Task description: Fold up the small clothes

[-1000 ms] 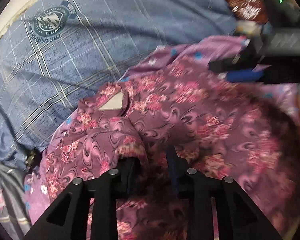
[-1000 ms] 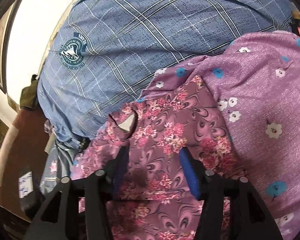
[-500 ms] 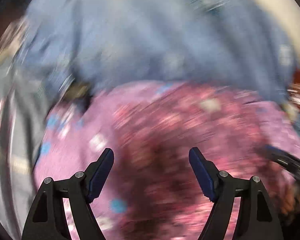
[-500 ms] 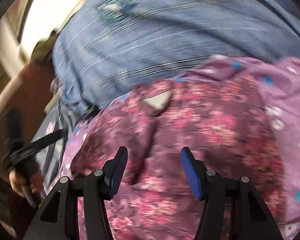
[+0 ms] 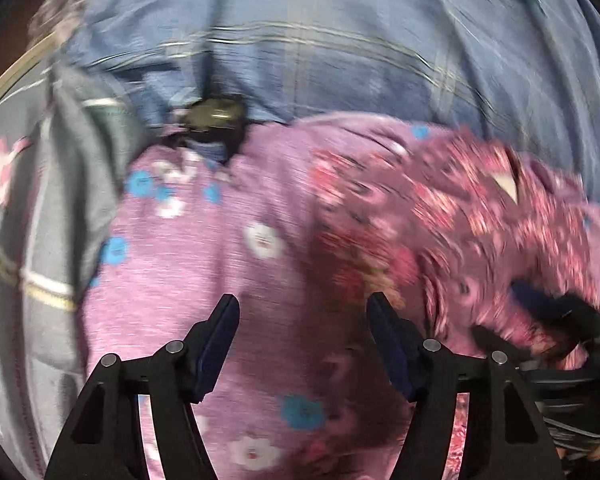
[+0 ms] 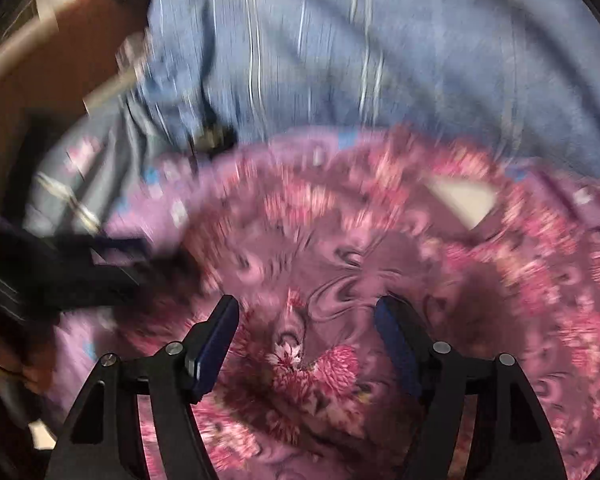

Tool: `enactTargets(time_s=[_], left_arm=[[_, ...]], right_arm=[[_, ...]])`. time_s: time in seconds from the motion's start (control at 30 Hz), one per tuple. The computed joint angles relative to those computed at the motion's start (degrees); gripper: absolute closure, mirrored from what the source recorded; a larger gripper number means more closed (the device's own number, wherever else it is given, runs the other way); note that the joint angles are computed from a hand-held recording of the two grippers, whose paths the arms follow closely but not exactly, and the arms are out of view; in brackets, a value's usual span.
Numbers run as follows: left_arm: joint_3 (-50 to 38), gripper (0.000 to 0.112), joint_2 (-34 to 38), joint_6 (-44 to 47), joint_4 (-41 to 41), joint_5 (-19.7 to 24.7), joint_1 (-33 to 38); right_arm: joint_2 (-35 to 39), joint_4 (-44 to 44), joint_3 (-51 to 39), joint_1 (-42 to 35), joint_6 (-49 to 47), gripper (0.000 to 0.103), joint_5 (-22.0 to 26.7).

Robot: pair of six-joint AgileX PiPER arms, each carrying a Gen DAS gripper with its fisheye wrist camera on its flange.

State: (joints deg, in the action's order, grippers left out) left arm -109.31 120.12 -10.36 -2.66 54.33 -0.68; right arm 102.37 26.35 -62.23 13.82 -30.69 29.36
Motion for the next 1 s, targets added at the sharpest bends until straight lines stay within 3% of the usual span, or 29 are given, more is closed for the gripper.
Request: enactTargets(time_s=[0.03,0.07,0.1,0.17,0.2,0.4,0.5,0.57,0.63,0.73,0.83,1.0], left_arm=[[0.85,0.047,-0.33,0.12,-0.31,-0.52,0.57],[0.98,0.047,-0.16,0.14,-0.26,-0.45,0.76],[0.86,0.047,0.18,0.03,0.21,-0.17,0.60],[-0.13,0.047,1.43,-0.33,1.57,0.66,-0.17],[-0.25,0.047,1.46,-0.62,1.91,0.87,-0.42],[0.56,0.047,0.40,-0.13,1.26,-0.32,-2.08],[-0.08,0.047,0.67,-0.95,3.05,0.08,-4.01],[-0.66,0.047,1.13,-0.93,3.72,0.27,-5.47],[-1.00,0.047,1.35,-1.49,5.19,0.63,-6.66],[-2.14,0.047,2.31,-2.90,8.05,1.40,-8.45],[-4.31,0.047,3.88,-4.92,9.91,2.77,-9.54],[-6.23,0.047,4.88,-7.54,10.95,3.28,-10.59]], right_arm=[[-0.46,1.38,1.38,0.35,-1.58,0.033,-2.77],[-0.83,3.05,2.10,0.17,-3.51,0.047,-3.44],[-1.12,3.00,2.14,-0.13,-3.15,0.073,-3.39],[-1.92,7.12,1.78,-2.38,-5.45,0.097,-0.96],[-2.82,7.89,2.30,-3.31,-5.66,0.099,-1.07],[-11.66,20.48,7.53,-15.95,-16.41,0.100,0.47],[-13.08,26.43,7.38,-29.67,-22.34,0.099,6.47],[-9.41,27.17,3.55,-38.07,-21.14,0.090,12.78],[-5.19,25.73,-0.59,-46.73,-15.77,0.072,16.98],[-4.37,30.92,-0.72,-56.37,-18.50,0.068,16.91],[-3.53,35.79,-1.82,-59.96,-22.48,0.068,22.33],[-5.81,36.58,0.44,-53.73,-30.52,0.068,27.49]])
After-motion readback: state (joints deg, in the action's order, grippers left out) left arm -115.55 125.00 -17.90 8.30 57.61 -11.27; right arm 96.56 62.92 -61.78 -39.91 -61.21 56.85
